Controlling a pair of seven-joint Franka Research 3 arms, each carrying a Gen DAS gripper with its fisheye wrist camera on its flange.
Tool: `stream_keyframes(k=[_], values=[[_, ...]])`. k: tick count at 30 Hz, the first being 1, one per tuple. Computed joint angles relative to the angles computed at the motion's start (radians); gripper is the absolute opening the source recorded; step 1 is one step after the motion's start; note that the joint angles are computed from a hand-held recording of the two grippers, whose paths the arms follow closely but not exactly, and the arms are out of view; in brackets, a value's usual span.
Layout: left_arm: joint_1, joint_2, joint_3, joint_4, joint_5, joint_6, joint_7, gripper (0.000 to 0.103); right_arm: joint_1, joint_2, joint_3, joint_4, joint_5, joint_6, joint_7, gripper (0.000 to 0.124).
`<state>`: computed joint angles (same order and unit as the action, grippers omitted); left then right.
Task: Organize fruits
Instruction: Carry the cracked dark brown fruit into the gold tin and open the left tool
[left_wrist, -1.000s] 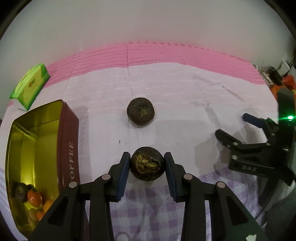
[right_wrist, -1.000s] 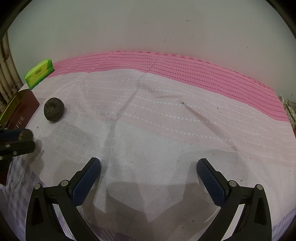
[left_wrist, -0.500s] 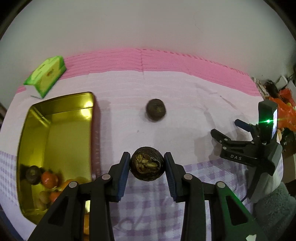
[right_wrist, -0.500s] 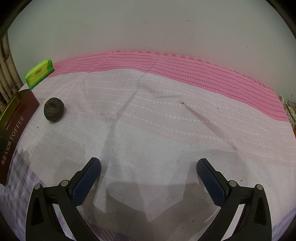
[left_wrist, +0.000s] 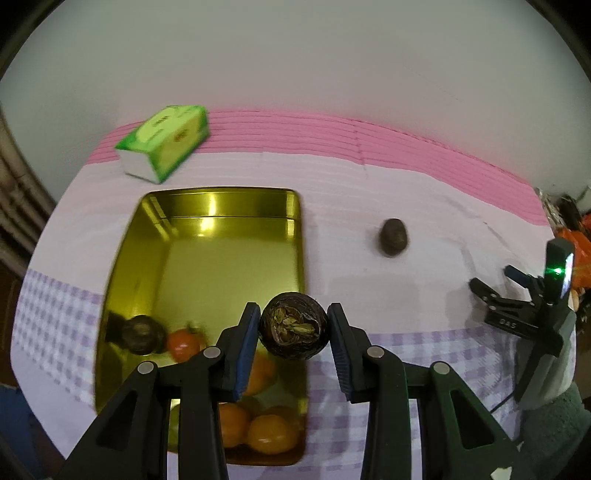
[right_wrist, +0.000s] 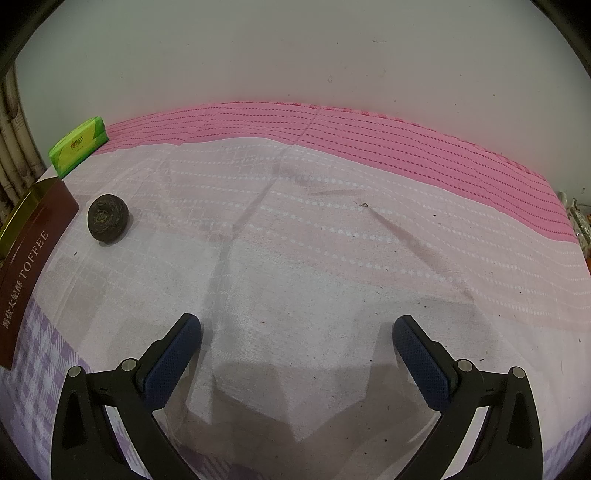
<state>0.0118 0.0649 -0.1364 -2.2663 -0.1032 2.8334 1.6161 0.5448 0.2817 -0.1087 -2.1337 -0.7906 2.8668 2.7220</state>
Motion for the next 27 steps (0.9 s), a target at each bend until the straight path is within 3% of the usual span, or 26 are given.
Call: stream_keyframes(k=[10,27], values=[[0.042,-0.020,0.046,-0.040,0.103,0.000,-0.096,0.034,0.002,0.001,-0.002,0.001,0.001,0.000,-0.001,0.103],[0.084,-0.009,0.058,-0.075,0.093,-0.005,-0.069,0.034,0.001,0.000,0.000,0.001,0.003,-0.002,-0.003,0.103]])
